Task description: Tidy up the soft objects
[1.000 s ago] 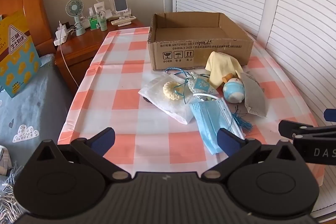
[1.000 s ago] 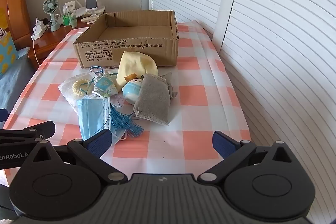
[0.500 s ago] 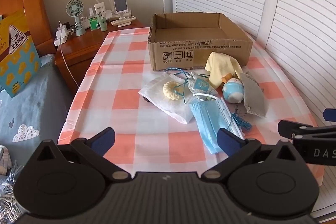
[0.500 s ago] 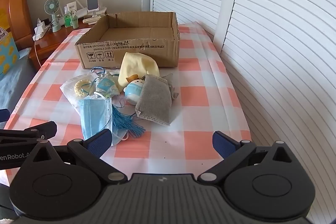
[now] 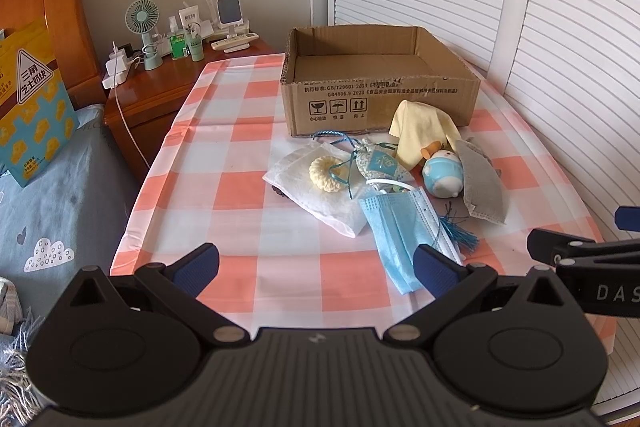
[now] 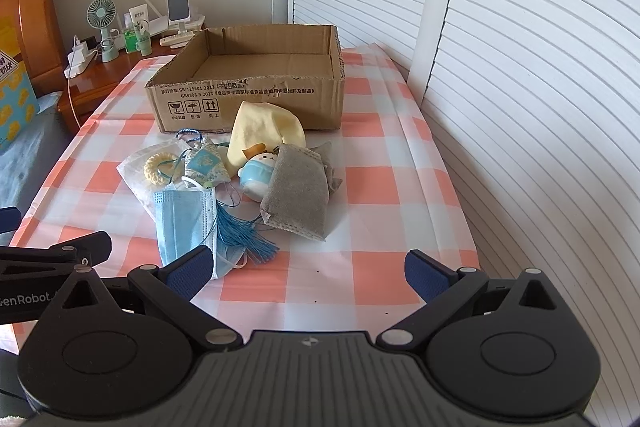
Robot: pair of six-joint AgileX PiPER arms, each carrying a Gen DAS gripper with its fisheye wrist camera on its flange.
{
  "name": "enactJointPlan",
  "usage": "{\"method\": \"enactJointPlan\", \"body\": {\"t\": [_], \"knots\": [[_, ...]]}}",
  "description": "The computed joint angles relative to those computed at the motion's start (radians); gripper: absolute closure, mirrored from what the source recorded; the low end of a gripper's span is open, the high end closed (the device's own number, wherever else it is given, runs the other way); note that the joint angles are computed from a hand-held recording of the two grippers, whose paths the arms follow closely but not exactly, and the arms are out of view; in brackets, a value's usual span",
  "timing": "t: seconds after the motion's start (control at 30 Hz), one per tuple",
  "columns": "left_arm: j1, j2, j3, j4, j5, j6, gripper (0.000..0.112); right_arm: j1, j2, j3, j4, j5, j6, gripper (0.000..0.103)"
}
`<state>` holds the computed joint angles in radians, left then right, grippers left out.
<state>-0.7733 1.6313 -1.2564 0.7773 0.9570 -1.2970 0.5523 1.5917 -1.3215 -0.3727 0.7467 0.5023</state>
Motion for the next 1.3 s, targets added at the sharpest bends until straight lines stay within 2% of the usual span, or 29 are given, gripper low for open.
{"method": "enactJointPlan", "body": {"t": [1.3], "knots": [[-0.007, -0.003, -0.022, -0.002, 0.018, 0.014, 0.01, -0.003, -0.009, 0.0, 0.009, -0.011, -0.014, 0.0]]}}
